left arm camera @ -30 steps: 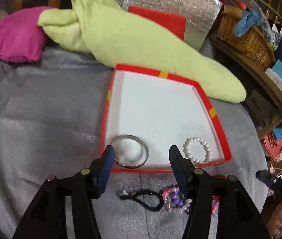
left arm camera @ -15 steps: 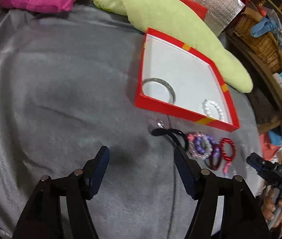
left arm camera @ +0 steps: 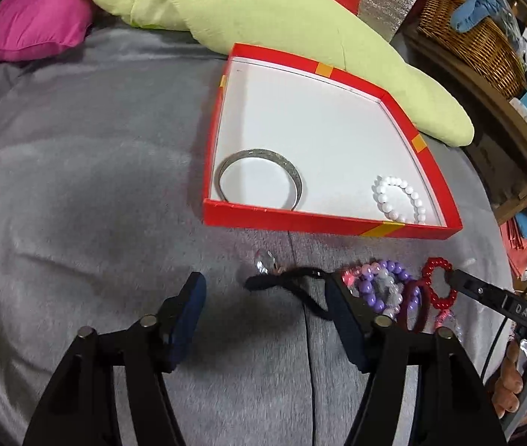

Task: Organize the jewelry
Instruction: 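Grasp the black hair tie with the left gripper while the right gripper grasps the red beaded bracelet, then carry both held bracelets into the red box and open both grippers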

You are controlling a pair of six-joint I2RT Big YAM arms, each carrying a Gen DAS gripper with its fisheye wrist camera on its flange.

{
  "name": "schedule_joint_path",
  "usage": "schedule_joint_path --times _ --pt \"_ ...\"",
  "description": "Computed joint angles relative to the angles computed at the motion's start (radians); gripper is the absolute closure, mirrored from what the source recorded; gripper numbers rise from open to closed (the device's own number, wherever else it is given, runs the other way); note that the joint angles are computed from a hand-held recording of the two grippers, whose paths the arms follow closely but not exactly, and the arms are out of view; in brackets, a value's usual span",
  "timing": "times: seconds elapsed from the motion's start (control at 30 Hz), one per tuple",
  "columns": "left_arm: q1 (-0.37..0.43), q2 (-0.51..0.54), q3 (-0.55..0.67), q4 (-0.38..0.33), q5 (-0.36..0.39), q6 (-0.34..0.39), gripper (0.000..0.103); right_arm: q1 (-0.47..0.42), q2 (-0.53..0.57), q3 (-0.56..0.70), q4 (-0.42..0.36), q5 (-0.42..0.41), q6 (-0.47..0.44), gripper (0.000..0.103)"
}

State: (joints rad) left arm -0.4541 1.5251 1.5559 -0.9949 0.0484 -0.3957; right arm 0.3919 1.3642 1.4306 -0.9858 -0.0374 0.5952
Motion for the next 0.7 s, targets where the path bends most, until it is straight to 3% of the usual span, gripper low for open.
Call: schedule_joint_path --times 0.07,0.2,0.5,0.7 --pt "-0.009 0.020 0.017 0.002 -0.008 0.017 0.065 0.012 0.013 0.015 -0.024 0.039 -0.034 0.092" --pt "-0.023 0.030 0.024 0.003 -0.023 0.039 0.087 0.016 0.000 0.008 -0.016 0.064 -0.064 0.092" --pt "-0.027 -0.054 -0.021 0.065 0.016 0.075 0.091 -0.018 -0.135 -0.077 0.118 0.006 -0.031 0.093" --pt "-0.026 -0.119 -0.048 0.172 0.084 0.101 0.091 -0.019 -0.187 -0.103 0.254 -0.015 -0.017 0.093"
